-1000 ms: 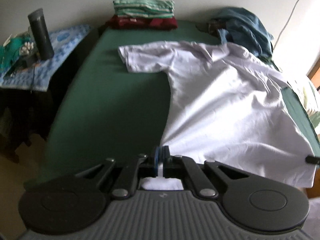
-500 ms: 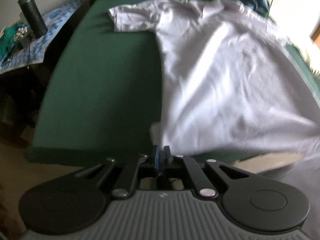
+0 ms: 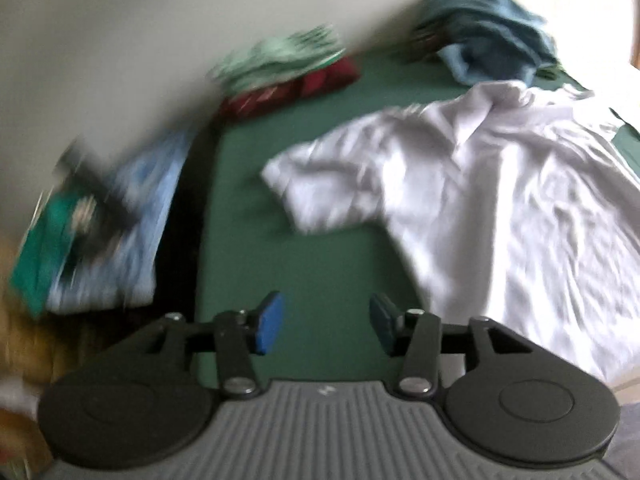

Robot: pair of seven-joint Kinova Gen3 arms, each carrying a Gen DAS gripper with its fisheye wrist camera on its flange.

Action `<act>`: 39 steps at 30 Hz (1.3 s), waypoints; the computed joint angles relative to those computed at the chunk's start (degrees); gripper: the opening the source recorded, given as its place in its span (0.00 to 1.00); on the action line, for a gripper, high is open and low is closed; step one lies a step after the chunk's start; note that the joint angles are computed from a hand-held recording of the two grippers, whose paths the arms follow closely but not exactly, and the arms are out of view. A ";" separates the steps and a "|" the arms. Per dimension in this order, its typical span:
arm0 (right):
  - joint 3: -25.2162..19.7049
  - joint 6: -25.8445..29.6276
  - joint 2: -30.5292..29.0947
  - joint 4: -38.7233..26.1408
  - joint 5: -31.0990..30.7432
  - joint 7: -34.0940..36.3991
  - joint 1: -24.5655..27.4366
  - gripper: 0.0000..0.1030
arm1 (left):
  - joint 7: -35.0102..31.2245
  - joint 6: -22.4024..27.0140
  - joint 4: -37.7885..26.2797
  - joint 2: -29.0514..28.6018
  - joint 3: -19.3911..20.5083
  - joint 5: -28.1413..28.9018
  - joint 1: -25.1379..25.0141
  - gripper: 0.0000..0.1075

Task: Fold clothes
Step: 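Grasp the white shirt edge with the right gripper while the left gripper releases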

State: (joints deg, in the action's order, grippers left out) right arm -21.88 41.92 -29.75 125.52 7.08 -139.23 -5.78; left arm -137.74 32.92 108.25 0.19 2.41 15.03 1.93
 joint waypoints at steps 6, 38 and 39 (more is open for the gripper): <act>13.89 1.33 14.31 -15.93 6.28 1.82 -9.09 0.46 | -6.95 -7.38 -10.09 10.49 4.13 -8.10 5.23 0.65; 13.76 -18.83 52.68 -27.85 8.05 5.33 -0.86 0.08 | -29.13 -6.55 -30.58 39.24 20.20 -2.82 3.80 0.11; 14.59 -20.50 51.95 -27.02 6.28 6.54 -1.08 0.07 | -28.39 -6.50 -30.37 38.82 21.58 -0.84 1.97 0.11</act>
